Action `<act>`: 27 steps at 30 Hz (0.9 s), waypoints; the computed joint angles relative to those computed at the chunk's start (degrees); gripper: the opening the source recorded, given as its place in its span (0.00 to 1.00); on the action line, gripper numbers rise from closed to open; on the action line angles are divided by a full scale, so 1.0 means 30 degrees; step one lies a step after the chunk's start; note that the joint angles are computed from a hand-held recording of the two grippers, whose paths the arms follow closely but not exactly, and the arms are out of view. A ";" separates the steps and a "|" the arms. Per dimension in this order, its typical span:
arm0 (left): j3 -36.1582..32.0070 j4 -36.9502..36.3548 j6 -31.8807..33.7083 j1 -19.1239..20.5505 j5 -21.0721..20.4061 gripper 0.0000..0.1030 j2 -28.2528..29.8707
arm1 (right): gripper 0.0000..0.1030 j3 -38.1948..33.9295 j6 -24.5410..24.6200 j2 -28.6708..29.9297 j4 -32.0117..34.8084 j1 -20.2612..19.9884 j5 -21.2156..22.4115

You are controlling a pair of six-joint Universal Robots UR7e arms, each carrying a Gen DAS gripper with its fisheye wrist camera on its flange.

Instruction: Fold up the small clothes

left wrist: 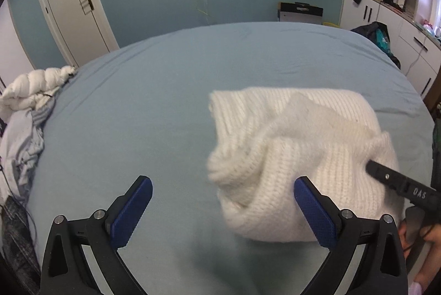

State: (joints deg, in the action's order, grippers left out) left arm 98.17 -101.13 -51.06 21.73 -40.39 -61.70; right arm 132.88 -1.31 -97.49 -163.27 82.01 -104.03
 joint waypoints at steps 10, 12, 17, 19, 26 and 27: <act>-0.0488 0.0219 0.0717 0.0390 0.0116 1.00 -0.0073 | 0.99 0.2589 -0.1385 -0.5607 -0.1088 -0.3296 0.7158; -0.0765 0.0215 0.1010 0.0558 0.0084 1.00 -0.0011 | 0.99 0.2564 -0.1180 -0.5565 -0.0751 -0.3905 0.7280; -0.1617 -0.0443 0.2143 0.1697 0.0240 1.00 -0.0032 | 0.99 0.3067 -0.1084 -0.7498 0.2070 -0.6879 1.0615; -0.1950 -0.0581 0.2514 0.2391 0.0046 1.00 0.0083 | 0.99 0.3402 -0.1009 -0.7567 0.2028 -0.7148 1.1270; -0.2411 -0.5054 0.7213 0.6155 -0.9050 1.00 0.0552 | 0.99 0.3629 -0.0084 -0.7155 0.1800 -0.7214 1.2139; -0.2366 -0.5425 0.7589 0.6508 -0.9977 1.00 0.0706 | 0.99 0.3514 -0.0302 -0.7151 0.2066 -0.7542 1.2423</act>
State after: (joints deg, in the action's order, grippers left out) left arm 91.07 -117.40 -28.29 41.26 -70.32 -59.58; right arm 143.42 -2.21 -118.94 -157.07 59.39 -66.76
